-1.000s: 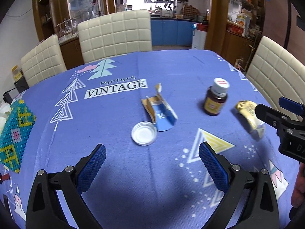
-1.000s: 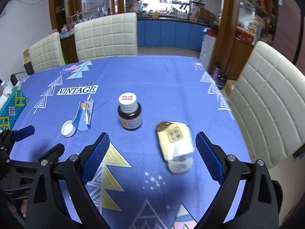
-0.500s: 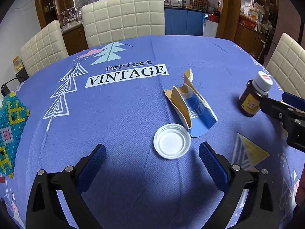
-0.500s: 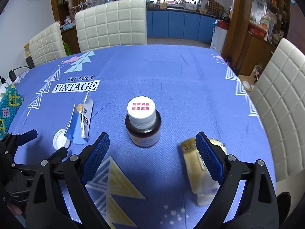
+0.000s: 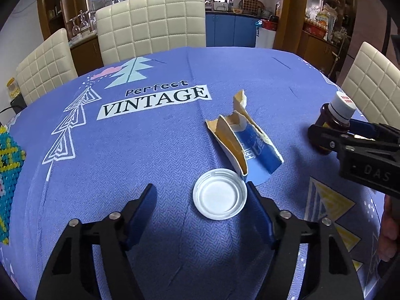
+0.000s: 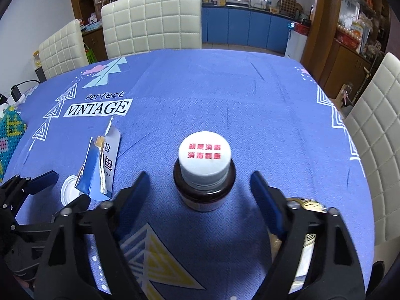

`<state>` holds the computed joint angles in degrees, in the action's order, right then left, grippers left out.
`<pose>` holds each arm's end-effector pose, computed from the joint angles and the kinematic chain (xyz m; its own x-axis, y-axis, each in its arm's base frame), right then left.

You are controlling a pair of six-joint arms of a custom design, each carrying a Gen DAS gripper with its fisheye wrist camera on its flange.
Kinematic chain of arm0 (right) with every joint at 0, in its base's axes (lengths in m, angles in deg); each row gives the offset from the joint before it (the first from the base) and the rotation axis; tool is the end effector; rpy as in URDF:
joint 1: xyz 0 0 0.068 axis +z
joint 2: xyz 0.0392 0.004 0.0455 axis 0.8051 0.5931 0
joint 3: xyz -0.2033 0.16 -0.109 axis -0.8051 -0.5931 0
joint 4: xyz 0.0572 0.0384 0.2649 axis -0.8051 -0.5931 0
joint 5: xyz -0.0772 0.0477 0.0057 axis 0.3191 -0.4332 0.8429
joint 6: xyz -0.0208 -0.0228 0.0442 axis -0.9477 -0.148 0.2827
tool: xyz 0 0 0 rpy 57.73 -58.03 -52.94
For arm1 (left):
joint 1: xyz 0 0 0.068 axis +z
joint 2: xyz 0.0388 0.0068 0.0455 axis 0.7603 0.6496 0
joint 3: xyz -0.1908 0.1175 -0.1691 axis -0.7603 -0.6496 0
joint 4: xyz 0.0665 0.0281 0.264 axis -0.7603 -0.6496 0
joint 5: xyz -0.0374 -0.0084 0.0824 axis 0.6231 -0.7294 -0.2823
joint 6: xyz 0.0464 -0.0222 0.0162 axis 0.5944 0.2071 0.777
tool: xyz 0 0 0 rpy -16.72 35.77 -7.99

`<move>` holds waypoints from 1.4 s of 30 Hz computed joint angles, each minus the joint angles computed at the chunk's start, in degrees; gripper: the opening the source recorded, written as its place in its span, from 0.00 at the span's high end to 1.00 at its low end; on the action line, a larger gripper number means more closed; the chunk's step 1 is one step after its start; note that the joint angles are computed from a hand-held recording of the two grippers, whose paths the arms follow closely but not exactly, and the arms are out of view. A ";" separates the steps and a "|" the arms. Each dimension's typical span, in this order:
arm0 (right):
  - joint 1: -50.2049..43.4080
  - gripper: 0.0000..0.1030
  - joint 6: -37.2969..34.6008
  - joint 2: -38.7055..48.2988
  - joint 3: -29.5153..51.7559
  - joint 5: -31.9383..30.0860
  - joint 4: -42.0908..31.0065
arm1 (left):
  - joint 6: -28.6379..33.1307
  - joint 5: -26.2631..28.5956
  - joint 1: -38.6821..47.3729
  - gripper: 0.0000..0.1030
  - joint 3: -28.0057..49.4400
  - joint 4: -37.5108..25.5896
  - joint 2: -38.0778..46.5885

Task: Collect trash
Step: 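Grasp the white bottle cap with the left tool while the right tool grasps the brown bottle, then carry the white cap and brown bottle over the black bin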

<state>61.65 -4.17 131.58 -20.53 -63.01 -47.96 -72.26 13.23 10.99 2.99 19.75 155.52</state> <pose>0.2885 0.0438 0.0498 -0.7740 -0.1703 -0.6099 -0.2360 0.9714 0.0281 0.2443 -0.1766 0.0197 -0.7922 0.0286 -0.6096 0.0182 0.9996 0.0233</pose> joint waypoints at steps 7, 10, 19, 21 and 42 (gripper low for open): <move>-0.31 0.54 -1.12 -0.58 -1.21 -1.11 -0.16 | 0.95 0.69 -1.04 0.62 0.30 -0.48 -0.66; -0.35 0.54 -1.86 -1.79 -2.85 -1.31 0.46 | 0.40 0.79 -1.68 0.62 0.19 -1.10 -1.08; -1.30 0.54 -3.68 -10.07 -9.97 -1.84 -1.00 | -3.08 -0.53 -6.95 0.62 -2.18 -3.38 -4.03; -1.62 0.54 -3.96 -13.08 -11.96 -1.88 -1.76 | -3.77 -1.24 -8.62 0.62 -2.62 -4.11 -5.11; -19.59 0.54 -13.62 -50.46 -26.30 -8.38 -23.16 | -9.24 -8.23 -24.61 0.62 0.69 -13.17 -11.12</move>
